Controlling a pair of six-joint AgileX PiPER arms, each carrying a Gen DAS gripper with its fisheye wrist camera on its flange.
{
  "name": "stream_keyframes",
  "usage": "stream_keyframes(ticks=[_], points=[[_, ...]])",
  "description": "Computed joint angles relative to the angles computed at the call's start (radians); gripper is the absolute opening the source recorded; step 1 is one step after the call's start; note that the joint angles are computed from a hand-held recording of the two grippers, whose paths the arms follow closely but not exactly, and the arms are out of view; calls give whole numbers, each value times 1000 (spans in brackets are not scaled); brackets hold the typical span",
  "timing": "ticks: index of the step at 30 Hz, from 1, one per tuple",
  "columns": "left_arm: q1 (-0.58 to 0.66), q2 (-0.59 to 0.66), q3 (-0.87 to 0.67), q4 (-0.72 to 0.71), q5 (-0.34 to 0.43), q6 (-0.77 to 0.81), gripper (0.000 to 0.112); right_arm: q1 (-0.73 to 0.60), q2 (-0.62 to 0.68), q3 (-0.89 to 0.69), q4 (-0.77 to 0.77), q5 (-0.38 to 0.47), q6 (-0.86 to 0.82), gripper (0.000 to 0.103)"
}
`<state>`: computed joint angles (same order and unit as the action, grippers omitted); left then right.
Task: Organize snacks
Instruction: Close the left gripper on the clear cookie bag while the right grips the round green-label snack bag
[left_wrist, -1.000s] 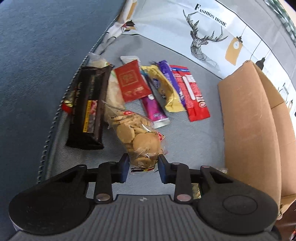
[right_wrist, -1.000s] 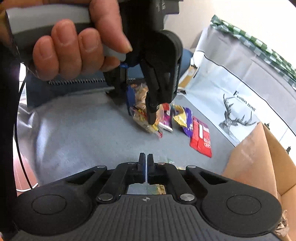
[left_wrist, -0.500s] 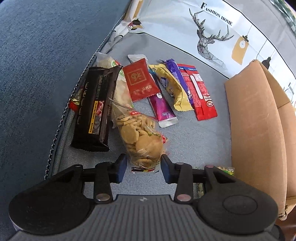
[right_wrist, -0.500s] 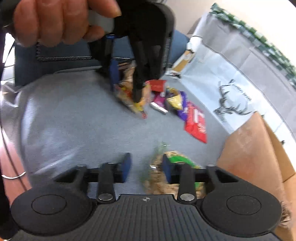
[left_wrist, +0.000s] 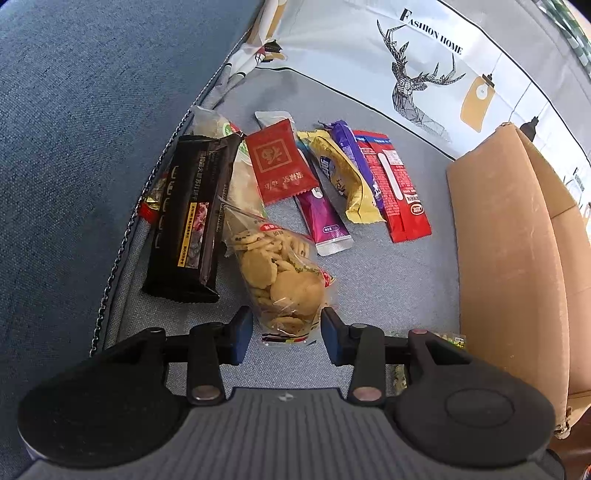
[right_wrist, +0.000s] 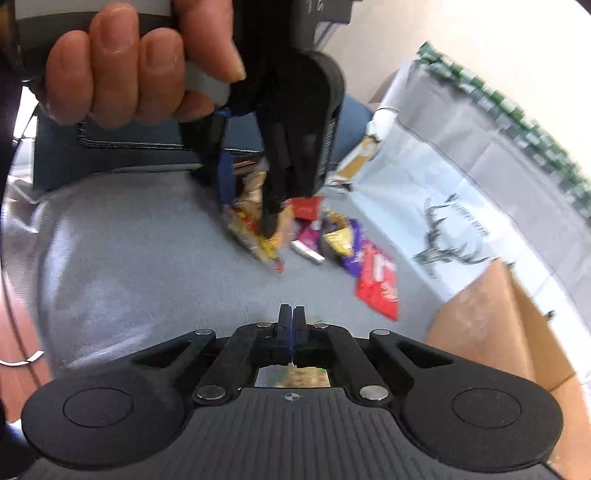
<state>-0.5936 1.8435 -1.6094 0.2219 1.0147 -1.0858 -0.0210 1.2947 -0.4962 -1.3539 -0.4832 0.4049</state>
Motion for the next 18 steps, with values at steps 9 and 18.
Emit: stream_keyframes(ticks=[9, 18], points=[[-6, 10, -14, 8, 7, 3, 51, 99, 48, -16, 119, 192, -93, 29], [-7, -6, 6, 18, -5, -9, 51, 61, 50, -1, 165, 93, -174, 11]])
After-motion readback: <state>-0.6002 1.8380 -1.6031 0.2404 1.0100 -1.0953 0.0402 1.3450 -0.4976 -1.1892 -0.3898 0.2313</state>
